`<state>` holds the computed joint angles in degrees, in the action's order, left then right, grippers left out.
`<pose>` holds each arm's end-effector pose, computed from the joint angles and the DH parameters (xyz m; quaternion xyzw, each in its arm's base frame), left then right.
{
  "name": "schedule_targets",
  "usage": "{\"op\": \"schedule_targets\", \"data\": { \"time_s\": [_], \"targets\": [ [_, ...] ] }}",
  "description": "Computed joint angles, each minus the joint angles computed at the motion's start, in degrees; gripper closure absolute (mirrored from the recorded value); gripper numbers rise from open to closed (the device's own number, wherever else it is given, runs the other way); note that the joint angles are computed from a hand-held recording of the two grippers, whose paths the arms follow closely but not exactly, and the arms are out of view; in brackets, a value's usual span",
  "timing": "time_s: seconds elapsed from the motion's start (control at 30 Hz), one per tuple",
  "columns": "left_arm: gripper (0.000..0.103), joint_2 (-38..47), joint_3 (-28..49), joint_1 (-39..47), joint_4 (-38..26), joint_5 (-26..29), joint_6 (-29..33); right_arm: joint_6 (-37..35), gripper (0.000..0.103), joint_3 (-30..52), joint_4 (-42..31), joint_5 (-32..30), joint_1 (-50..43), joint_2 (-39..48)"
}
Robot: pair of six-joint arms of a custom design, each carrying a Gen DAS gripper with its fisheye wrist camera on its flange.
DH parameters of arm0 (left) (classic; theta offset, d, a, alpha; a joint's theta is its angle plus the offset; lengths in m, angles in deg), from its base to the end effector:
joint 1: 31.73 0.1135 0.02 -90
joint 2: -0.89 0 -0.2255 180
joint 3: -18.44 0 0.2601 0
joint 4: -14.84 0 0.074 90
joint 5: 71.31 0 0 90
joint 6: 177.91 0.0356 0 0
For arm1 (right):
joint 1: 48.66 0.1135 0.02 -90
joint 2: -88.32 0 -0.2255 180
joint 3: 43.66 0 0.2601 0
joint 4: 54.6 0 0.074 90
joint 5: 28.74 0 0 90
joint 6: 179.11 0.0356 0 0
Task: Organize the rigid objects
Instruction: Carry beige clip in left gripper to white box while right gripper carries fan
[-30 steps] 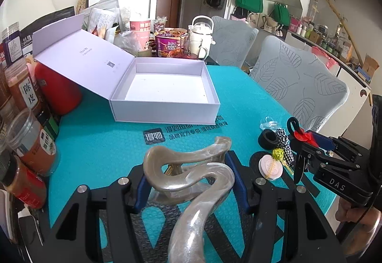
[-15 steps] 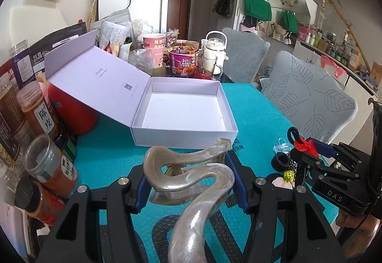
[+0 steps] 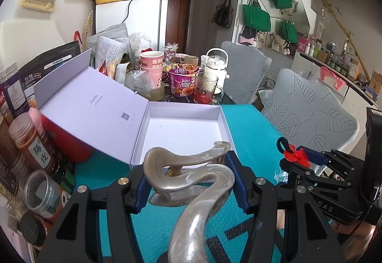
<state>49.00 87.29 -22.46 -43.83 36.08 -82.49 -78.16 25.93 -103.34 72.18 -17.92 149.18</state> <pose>0.1970 0.0214 0.3071 0.0365 0.8899 -0.0793 0.4477 0.2190 0.1224 0.2799 -0.1154 0.8957 0.0691 0.4238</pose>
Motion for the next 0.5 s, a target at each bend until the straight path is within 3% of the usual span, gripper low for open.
{"op": "schedule_targets", "data": {
  "time_s": [0.5],
  "targets": [
    [0.046,18.23,10.55,-1.59,9.17,-1.62,-0.98,-5.5,0.058,15.77,2.43,-4.49,-4.28,16.28]
  ]
}}
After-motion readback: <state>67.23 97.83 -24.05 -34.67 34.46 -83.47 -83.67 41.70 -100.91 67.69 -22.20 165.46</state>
